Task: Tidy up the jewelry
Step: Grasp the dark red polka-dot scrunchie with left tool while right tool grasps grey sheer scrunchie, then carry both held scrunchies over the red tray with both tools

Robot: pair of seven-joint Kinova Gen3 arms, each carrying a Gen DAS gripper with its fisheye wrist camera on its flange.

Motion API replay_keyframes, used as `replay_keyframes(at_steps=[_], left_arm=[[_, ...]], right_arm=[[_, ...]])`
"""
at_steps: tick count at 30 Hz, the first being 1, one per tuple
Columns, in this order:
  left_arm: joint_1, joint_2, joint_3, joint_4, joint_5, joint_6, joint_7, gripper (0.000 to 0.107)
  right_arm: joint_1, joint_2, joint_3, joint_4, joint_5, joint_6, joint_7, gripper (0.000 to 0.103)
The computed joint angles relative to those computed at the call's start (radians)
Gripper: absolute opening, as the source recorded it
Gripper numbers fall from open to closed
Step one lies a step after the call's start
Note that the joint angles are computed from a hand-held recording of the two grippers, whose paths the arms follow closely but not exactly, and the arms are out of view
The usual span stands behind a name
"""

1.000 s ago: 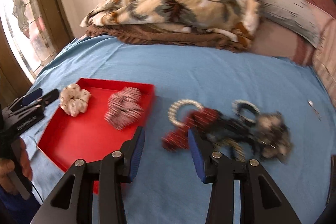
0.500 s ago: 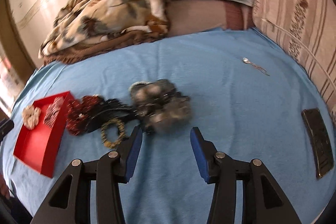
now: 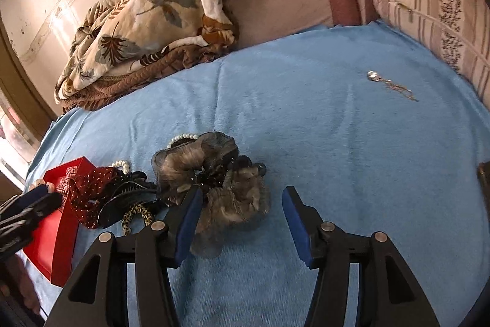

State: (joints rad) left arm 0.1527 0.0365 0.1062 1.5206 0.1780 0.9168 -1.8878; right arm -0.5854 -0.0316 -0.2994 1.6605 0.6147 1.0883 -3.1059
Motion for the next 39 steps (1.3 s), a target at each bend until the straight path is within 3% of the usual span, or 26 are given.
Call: replay_keyframes(at_steps=[9, 10, 11, 13, 14, 18, 21, 29, 33, 39], left_arm=[[0.03, 0.053, 0.02, 0.005, -0.015, -0.009, 0.012, 0.071], [0.033, 0.049, 0.021, 0.015, -0.02, -0.018, 0.015, 0.066], [0.034, 0.043, 0.03, 0.025, -0.037, -0.03, 0.027, 0.057], [0.048, 0.044, 0.026, 0.017, -0.048, -0.009, 0.028, 0.017], [0.042, 0.045, 0.025, 0.01, -0.029, 0.01, 0.016, 0.012], [0.035, 0.0, 0.017, 0.035, -0.004, 0.001, 0.001, 0.009], [0.005, -0.043, -0.008, 0.039, 0.076, 0.031, -0.052, 0.009], [-0.066, -0.148, -0.098, 0.06, 0.251, 0.121, -0.155, 0.009], [-0.088, -0.209, -0.129, 0.101, 0.264, 0.127, -0.192, 0.009], [-0.116, -0.286, -0.191, 0.154, 0.226, 0.122, -0.255, 0.009]], right_arm=[[0.038, 0.013, 0.033, 0.018, -0.066, -0.1, 0.062, 0.058], [0.039, 0.012, 0.034, 0.021, -0.07, -0.105, 0.065, 0.055], [0.04, 0.014, 0.036, 0.02, -0.079, -0.106, 0.076, 0.041], [0.039, 0.02, 0.036, 0.011, -0.085, -0.091, 0.089, 0.022], [0.036, 0.018, 0.034, 0.014, -0.075, -0.088, 0.073, 0.021], [0.025, 0.004, 0.019, 0.017, -0.04, -0.072, 0.022, 0.014], [0.015, -0.004, 0.004, 0.014, -0.01, -0.044, -0.019, 0.014], [-0.055, 0.003, -0.061, -0.037, 0.099, 0.112, -0.12, 0.014], [-0.121, 0.032, -0.081, -0.084, 0.155, 0.205, -0.137, 0.014], [-0.23, 0.071, -0.081, -0.126, 0.185, 0.272, -0.159, 0.014]])
